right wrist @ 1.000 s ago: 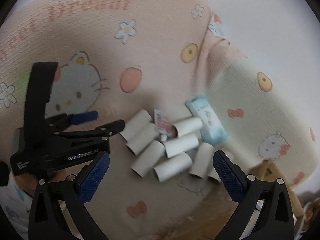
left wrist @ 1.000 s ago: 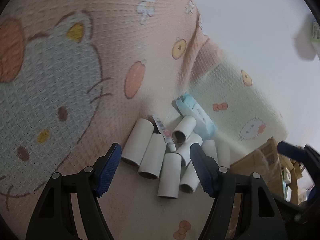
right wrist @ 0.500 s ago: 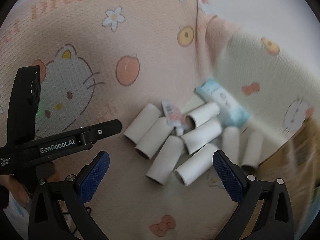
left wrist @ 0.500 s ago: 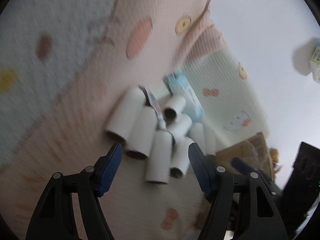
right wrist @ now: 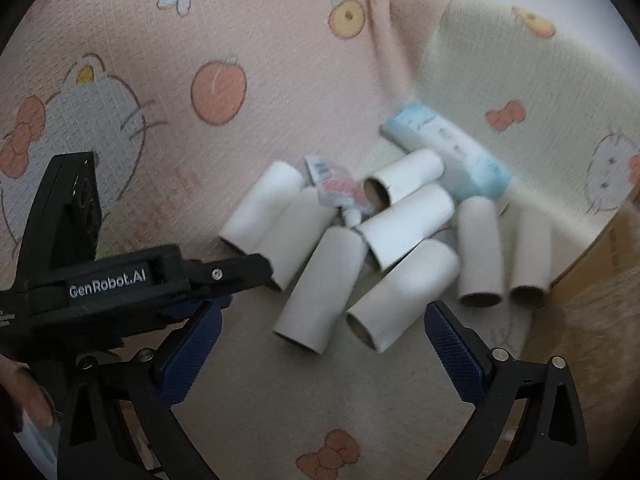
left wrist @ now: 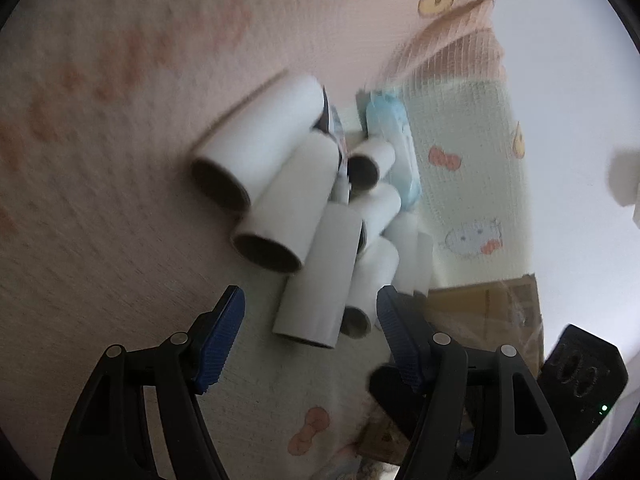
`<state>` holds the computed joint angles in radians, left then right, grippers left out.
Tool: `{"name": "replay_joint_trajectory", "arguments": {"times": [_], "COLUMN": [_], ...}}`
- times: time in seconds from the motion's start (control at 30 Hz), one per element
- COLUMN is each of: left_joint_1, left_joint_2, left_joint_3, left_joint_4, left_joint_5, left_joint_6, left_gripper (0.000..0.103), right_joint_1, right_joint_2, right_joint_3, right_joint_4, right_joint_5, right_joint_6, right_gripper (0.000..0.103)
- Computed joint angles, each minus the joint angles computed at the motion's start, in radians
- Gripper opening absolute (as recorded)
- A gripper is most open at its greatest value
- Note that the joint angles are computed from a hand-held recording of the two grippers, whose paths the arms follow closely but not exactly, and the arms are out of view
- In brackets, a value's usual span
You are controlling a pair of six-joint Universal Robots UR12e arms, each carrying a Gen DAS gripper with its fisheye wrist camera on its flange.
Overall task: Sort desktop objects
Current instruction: 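Close the left gripper around a standing white cardboard tube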
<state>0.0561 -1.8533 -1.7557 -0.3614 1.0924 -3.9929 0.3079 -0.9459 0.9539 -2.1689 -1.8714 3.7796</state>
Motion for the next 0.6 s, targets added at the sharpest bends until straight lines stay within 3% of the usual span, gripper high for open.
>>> {"name": "replay_joint_trajectory", "arguments": {"times": [0.13,0.37,0.43,0.6], "left_joint_1": [-0.011,-0.011,-0.009,-0.002], "left_joint_2": [-0.009,-0.043,-0.048,-0.054], "left_joint_3": [0.025,0.083,0.089,0.080], "left_joint_4": [-0.058,-0.162,-0.182,-0.168], "left_joint_5": [0.040,0.027,0.014,-0.042], "left_joint_6": [0.072,0.135,0.143,0.132], "left_gripper": [0.072,0.065,0.057,0.049], "right_joint_1": [-0.017,-0.022,-0.024,-0.028], "right_joint_2": [-0.010,-0.022,-0.030,-0.033], "right_joint_3": [0.029,0.054,0.073,0.080], "right_joint_4": [0.004,0.013,-0.019,-0.017], "right_joint_5": [0.085,0.089,0.094,0.111], "right_joint_6": [0.055,0.103,0.117,0.131], "right_gripper": [0.088,0.083,0.083,0.083]}}
